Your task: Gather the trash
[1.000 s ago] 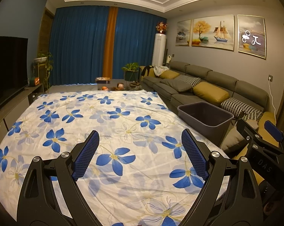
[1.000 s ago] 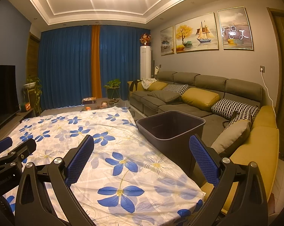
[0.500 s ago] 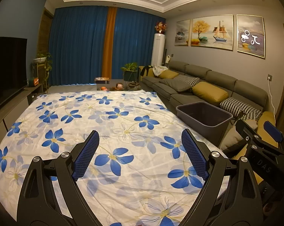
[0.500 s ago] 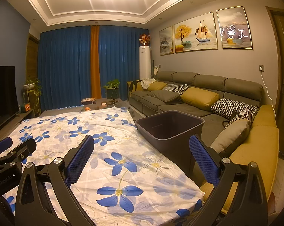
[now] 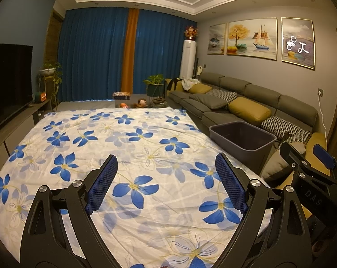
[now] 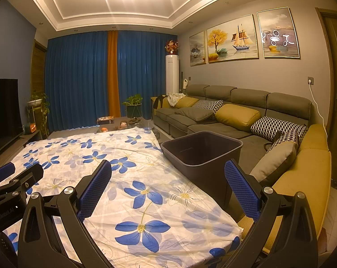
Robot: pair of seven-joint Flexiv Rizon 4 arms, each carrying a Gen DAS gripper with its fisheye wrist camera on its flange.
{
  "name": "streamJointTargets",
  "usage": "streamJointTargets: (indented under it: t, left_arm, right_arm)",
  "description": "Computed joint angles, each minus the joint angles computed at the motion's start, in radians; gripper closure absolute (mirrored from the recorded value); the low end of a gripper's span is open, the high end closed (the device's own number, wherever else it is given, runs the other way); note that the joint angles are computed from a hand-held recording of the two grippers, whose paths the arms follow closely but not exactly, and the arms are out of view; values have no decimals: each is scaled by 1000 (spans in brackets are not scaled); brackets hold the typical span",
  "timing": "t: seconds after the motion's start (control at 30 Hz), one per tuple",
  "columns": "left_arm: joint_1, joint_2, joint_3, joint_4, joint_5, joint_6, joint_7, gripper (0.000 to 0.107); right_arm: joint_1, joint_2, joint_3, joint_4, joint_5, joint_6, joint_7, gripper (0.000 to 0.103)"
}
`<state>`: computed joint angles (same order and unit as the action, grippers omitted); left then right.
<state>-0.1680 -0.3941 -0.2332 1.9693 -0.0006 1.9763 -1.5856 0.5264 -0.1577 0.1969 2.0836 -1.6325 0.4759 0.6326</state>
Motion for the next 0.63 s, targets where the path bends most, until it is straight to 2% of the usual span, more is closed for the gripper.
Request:
streamJointTargets:
  t: [0.47,0.63]
  left_arm:
    - [-18,4,19,-4,-12,3,9,15]
    - [8,14,-5,-1,-17,-25,-12,15]
  right_arm:
    - [-2,2,0,0,-4,1,1,6]
    - [-3,3,0,0,-5,0,2,6]
